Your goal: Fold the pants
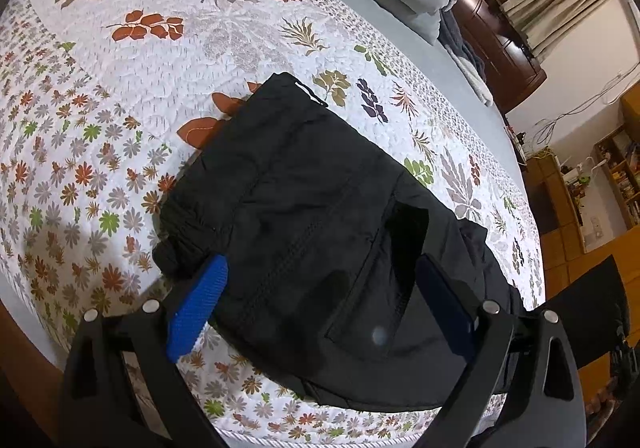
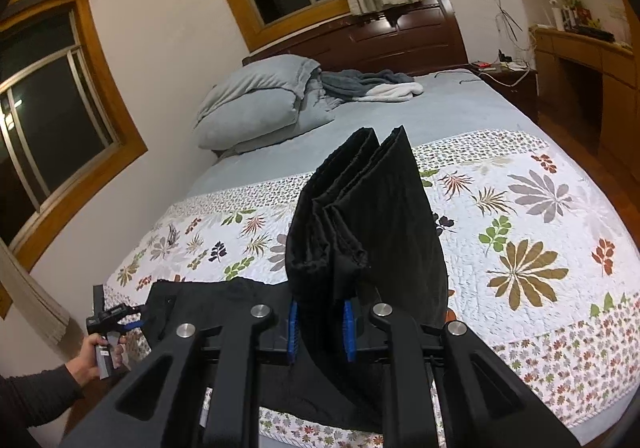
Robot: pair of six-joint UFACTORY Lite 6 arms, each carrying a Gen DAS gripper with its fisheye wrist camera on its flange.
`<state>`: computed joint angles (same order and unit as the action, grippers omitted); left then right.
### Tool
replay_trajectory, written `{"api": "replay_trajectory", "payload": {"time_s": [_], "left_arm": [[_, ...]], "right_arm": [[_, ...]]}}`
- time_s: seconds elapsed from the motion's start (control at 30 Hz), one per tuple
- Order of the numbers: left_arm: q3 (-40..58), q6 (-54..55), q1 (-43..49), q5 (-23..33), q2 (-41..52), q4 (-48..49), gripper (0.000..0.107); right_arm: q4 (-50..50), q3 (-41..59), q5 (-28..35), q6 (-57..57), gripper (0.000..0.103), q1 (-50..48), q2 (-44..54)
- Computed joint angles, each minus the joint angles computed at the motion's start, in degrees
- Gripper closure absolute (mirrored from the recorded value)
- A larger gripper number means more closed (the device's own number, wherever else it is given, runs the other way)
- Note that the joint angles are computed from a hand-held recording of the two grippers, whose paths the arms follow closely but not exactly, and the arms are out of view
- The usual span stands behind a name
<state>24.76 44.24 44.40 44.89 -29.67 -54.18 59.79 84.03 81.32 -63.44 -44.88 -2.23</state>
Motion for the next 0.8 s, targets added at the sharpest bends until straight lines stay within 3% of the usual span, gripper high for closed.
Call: {"api": "replay_trajectory", "payload": {"time_s": [0.5,0.8], "left_arm": [[-0.10,2.52,1.77,1.94,0.57,-1.00,0.012],[-0.46,3.99,3.35,3.54,0.29,-1.55,0.012]], "right_arm": [[-3.84,-11.75,-7.72,0.59,0.086,13.30,-9.59],[-8.61,-18.42,-16.29,3.50,0.086,23.65,-15.48]]}}
